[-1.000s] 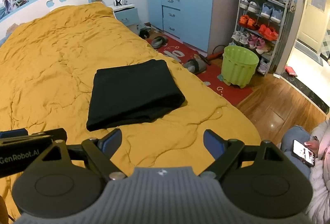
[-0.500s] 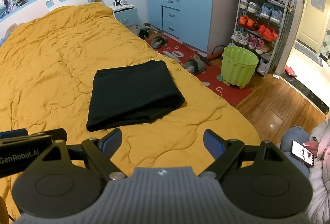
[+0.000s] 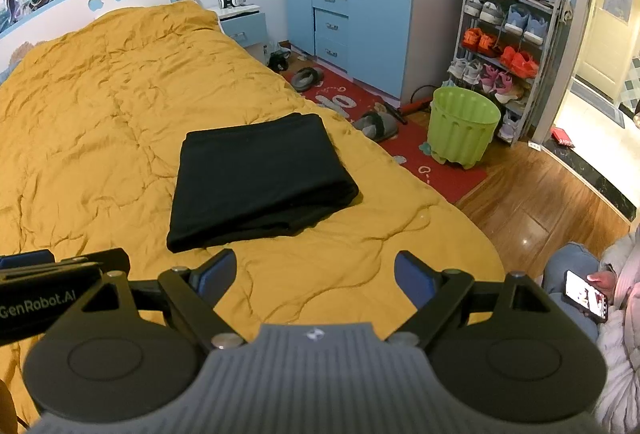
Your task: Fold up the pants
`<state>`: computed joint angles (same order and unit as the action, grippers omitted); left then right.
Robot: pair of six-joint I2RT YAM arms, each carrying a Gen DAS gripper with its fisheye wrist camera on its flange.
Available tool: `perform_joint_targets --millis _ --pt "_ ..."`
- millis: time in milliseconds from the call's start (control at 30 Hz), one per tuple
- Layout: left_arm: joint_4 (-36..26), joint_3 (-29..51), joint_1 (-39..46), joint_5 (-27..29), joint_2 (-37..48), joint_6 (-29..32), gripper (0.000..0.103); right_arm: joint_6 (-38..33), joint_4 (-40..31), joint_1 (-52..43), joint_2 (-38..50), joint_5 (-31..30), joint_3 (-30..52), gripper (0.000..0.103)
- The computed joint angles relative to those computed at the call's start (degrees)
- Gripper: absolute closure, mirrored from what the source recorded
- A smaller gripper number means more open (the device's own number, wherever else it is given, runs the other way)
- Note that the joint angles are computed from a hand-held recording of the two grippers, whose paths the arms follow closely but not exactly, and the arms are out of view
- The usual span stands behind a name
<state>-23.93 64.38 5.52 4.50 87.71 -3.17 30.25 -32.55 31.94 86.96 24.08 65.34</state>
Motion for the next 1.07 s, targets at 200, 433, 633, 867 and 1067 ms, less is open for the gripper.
perform_joint_targets --millis 200,433,633,867,1067 --pt "-0.1 -0.2 -0.2 -0.1 -0.2 -0.3 0.009 0.2 0.0 -0.1 0.7 -0.1 0.3 0.021" --pt "0.3 -0.8 -0.4 -0.2 -0.3 -0.5 0.009 0.6 -0.1 0.3 1.0 0.1 0.2 0.021" --pt "0.6 -0.9 0.2 0.4 0.2 -0.3 0.009 0.8 -0.1 0.3 1.3 0.0 0.3 0.021" --pt "1.3 -0.4 1.2 1.4 1.9 0.4 0.009 0.4 0.6 0.0 2.1 -0.2 0.2 0.021" --pt "2.2 -0.5 1.4 1.6 2.5 0.6 0.008 -0.5 3.0 -1.3 3.5 -1.6 -0.3 0.021"
